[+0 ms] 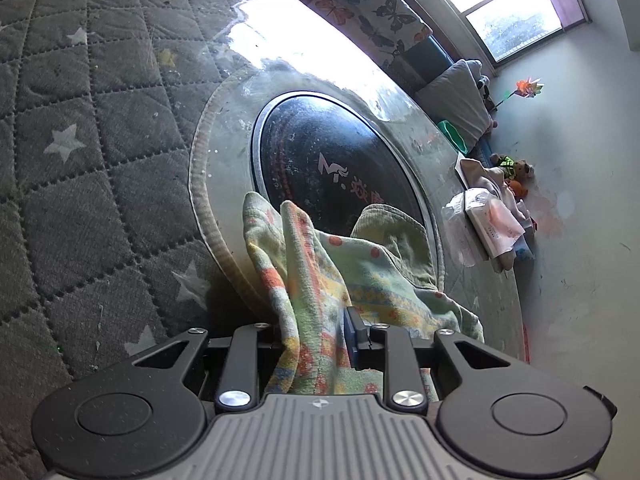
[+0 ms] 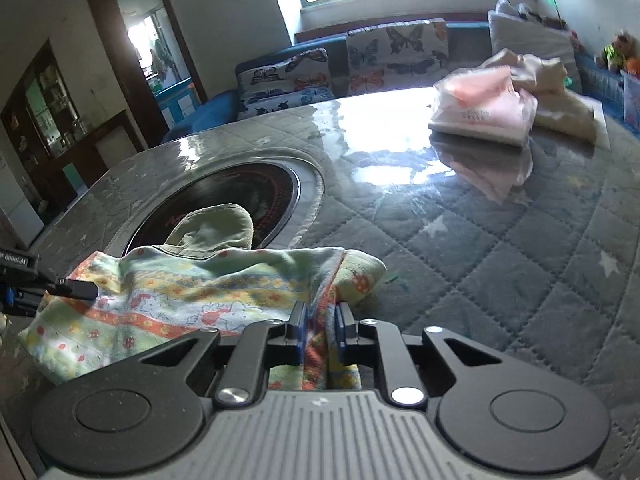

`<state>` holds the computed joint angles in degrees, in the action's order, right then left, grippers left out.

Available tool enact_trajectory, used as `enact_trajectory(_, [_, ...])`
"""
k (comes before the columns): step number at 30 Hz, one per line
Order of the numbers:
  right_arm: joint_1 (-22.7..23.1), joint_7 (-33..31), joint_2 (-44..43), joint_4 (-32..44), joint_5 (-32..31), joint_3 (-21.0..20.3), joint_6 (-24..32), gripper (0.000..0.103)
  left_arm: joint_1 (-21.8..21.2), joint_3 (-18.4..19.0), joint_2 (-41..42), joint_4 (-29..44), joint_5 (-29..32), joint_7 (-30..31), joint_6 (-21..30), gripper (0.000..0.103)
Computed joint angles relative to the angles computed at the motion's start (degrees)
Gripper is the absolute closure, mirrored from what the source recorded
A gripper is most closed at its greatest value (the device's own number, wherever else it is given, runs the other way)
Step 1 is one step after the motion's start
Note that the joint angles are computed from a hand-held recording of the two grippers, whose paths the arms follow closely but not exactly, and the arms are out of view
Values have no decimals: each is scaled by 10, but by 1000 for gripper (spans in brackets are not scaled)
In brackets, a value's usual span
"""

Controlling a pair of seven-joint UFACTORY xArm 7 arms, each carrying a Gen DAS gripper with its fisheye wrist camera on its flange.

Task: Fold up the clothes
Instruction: 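Lift the held edge and fold it over the bundle with both grippers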

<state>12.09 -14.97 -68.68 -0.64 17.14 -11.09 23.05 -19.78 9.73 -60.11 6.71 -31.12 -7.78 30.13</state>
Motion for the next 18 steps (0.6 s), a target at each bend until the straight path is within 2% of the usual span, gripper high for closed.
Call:
enact_trajectory(1, [0, 1, 2, 1, 1, -1, 0, 82, 1, -1, 0, 1, 2, 0, 1, 77])
enact_trajectory(6, [1, 3, 13, 5, 6, -7, -2, 81, 4, -15, 0, 3, 12, -7, 3, 77])
enact_trajectory(9, [5, 16, 15, 5, 0, 17, -5, 89, 6, -34, -1, 4, 26, -17, 1, 78])
enact_trajectory(14, [8, 45, 6, -1, -15, 44, -13, 93, 9, -60, 1, 9, 58, -38, 2, 79])
enact_trajectory(18, [6, 66, -25, -10, -29, 55, -14, 94, 7, -71, -6, 10, 82, -48, 1, 88])
